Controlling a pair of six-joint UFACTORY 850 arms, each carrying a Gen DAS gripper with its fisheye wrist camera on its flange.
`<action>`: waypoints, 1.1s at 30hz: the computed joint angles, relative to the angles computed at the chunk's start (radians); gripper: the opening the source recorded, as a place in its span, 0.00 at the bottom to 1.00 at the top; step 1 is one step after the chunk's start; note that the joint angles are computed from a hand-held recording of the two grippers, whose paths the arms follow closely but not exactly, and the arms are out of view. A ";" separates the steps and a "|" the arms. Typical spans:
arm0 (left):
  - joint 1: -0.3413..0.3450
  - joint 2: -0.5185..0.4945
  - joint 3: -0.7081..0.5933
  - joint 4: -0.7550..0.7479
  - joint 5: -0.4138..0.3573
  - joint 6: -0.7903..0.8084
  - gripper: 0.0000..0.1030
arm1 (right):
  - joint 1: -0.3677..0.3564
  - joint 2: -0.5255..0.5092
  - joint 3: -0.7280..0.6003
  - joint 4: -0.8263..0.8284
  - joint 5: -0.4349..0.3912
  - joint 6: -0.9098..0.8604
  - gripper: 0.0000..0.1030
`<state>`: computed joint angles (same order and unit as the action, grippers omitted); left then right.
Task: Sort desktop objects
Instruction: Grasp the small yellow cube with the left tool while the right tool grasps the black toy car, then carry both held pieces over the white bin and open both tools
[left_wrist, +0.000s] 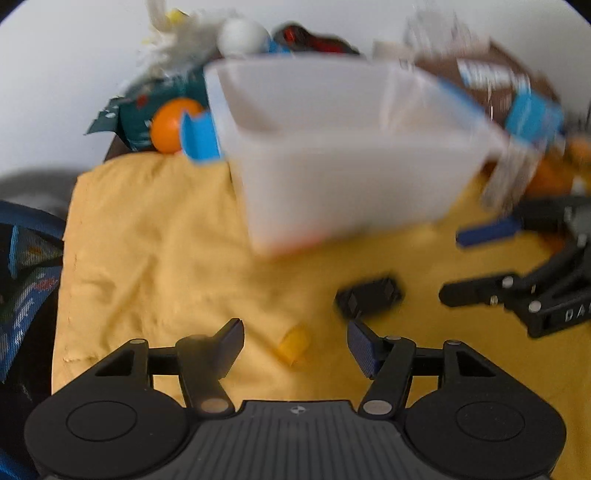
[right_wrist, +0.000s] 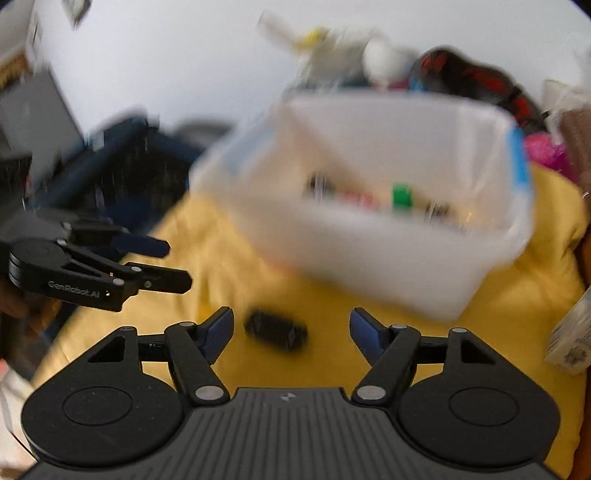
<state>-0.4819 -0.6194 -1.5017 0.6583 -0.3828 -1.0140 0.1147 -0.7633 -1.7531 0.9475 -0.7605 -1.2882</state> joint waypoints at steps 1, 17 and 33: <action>0.000 -0.013 0.000 0.009 0.001 0.008 0.61 | 0.011 -0.003 0.010 -0.016 0.023 -0.037 0.71; 0.007 -0.026 0.027 0.045 0.096 -0.005 0.25 | 0.103 -0.114 -0.077 -0.159 0.051 -0.154 0.35; -0.009 0.100 -0.003 0.138 0.125 -0.214 0.25 | -0.062 0.061 0.014 0.187 -0.122 0.007 0.35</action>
<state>-0.4908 -0.5197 -1.5052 0.7959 -0.2582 -1.2284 0.0524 -0.7018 -1.7387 1.1345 -0.8829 -1.2815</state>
